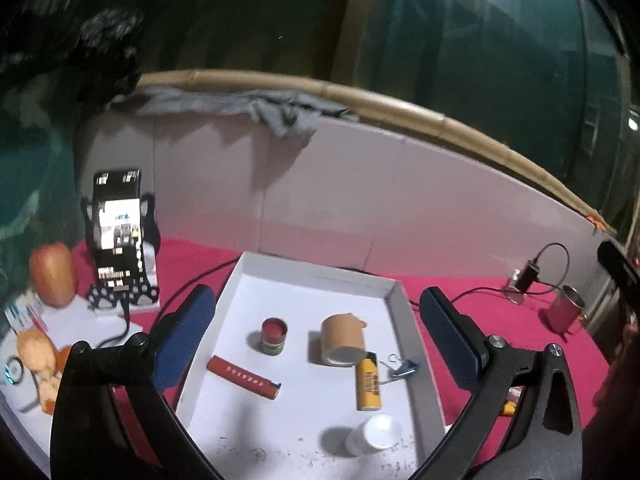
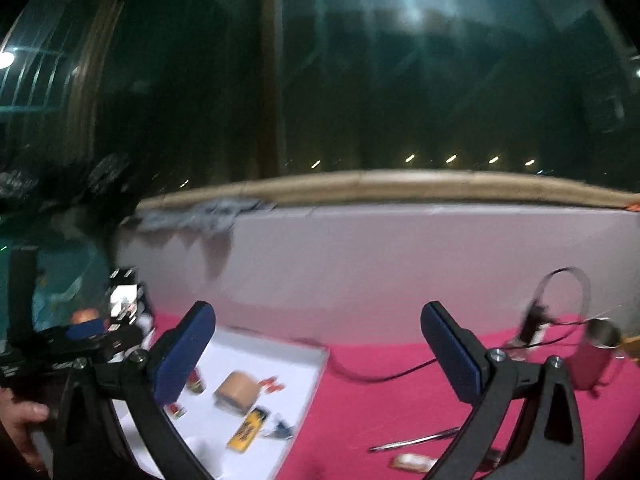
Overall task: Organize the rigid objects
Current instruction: 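Move both open tools back toward the remaining items on the table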
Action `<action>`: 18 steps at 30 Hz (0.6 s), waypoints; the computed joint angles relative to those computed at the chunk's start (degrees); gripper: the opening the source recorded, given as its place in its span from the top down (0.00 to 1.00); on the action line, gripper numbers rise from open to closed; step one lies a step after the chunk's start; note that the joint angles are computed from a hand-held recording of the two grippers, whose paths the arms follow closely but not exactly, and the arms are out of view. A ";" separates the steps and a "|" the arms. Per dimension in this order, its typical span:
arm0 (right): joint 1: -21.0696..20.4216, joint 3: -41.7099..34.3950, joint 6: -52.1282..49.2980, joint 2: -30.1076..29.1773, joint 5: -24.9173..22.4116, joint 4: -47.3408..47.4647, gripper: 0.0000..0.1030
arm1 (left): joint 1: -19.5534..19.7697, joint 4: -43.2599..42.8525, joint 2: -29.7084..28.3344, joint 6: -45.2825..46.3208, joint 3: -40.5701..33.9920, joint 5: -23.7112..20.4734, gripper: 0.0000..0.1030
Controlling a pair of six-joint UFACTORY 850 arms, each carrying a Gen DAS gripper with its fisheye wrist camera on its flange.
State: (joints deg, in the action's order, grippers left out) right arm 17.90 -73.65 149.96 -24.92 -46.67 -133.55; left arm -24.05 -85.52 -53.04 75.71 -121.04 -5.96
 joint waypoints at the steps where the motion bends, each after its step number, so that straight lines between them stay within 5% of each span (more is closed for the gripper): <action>1: -0.09 0.91 0.04 0.89 -1.01 1.39 0.00 | -0.15 -1.52 0.84 2.17 0.87 0.00 0.00; 6: -2.10 6.06 0.29 5.31 -1.62 3.95 0.00 | -0.17 5.39 0.98 -5.16 0.68 -5.62 0.00; 10: -3.77 9.91 -0.84 7.41 -0.68 6.86 0.00 | -1.48 24.56 -2.31 -22.46 -3.69 -9.28 0.00; 15: -8.21 13.11 1.10 8.14 13.82 4.83 0.00 | -3.37 34.98 -6.21 -27.86 -8.76 -16.32 0.00; 18: -11.66 13.13 10.19 6.48 27.32 -7.61 0.00 | -3.64 36.66 -8.01 -28.68 -11.33 -19.80 0.00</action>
